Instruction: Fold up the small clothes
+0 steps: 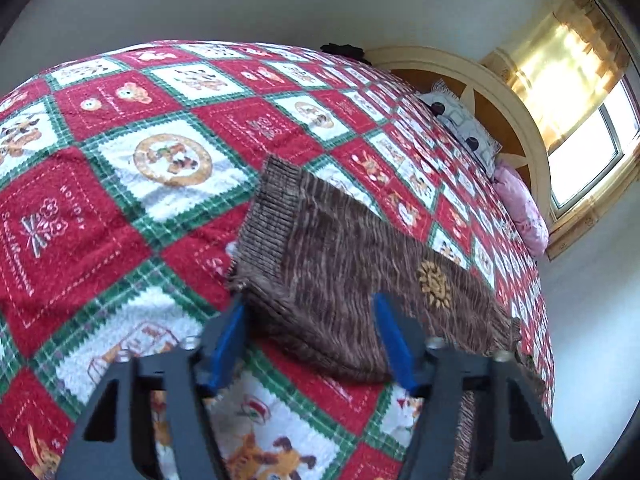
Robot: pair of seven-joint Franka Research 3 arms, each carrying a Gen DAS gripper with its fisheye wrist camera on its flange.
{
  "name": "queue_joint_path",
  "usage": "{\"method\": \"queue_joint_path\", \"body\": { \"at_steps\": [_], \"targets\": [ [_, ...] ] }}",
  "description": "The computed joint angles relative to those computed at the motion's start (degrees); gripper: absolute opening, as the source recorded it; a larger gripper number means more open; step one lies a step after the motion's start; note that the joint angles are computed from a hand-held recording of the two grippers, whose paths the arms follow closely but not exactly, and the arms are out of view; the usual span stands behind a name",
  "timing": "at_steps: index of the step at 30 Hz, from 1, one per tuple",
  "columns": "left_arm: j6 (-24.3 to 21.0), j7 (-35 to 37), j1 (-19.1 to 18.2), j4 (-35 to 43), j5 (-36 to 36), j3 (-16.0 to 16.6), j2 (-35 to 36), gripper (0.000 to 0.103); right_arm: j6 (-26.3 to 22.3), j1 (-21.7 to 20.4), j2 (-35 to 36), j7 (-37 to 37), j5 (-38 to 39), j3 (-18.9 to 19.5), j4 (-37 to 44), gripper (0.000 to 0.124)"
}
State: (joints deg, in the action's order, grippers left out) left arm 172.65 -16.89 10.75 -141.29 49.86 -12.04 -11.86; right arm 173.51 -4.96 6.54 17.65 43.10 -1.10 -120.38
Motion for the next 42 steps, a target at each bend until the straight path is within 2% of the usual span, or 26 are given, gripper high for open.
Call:
{"method": "queue_joint_path", "body": {
  "at_steps": [2,4,5,7,10,18,20,29,34,39,42],
  "targets": [
    [0.0,-0.6,0.6,0.1,1.2,-0.1,0.4,0.028,0.0,0.0,0.0,0.0,0.0,0.0,0.0,0.078],
    [-0.4,0.5,0.2,-0.1,0.5,0.7,0.5,0.014,0.0,0.0,0.0,0.0,0.0,0.0,0.0,0.078],
    [0.4,0.4,0.4,-0.4,0.8,0.9,0.5,0.011,0.0,0.0,0.0,0.0,0.0,0.0,0.0,0.078],
    [2.5,-1.5,1.8,-1.0,2.7,0.5,0.1,0.011,0.1,0.0,0.0,0.0,0.0,0.0,0.0,0.078],
    [3.0,-1.8,2.6,-0.9,3.5,-0.2,-0.4,0.009,0.1,0.0,0.0,-0.1,0.0,0.0,0.0,0.078],
    [3.1,-1.3,2.7,5.0,6.1,-1.8,0.6,0.009,0.2,0.0,0.0,-0.1,0.1,0.1,0.0,0.078],
    [2.4,-0.6,1.7,7.6,6.9,-1.9,1.4,0.009,0.2,0.0,0.0,-0.2,0.2,0.1,0.0,0.079],
    [0.5,6.2,-7.4,22.1,10.0,-1.0,8.2,0.009,0.1,0.0,-0.1,-0.2,0.5,0.1,-0.1,0.079],
    [-0.6,14.5,-14.0,31.2,8.5,-0.8,14.6,0.009,-0.6,-0.1,-0.3,-0.4,1.2,0.1,0.2,0.079],
    [-6.1,26.2,-20.5,41.1,4.4,-1.6,24.1,0.009,-1.7,-0.2,-0.2,-1.0,2.6,-0.1,0.7,0.079],
    [-14.2,30.5,-25.5,46.7,4.7,-0.8,29.4,0.021,-2.5,-0.3,-0.1,-1.1,3.4,-0.2,1.1,0.079]
  ]
}}
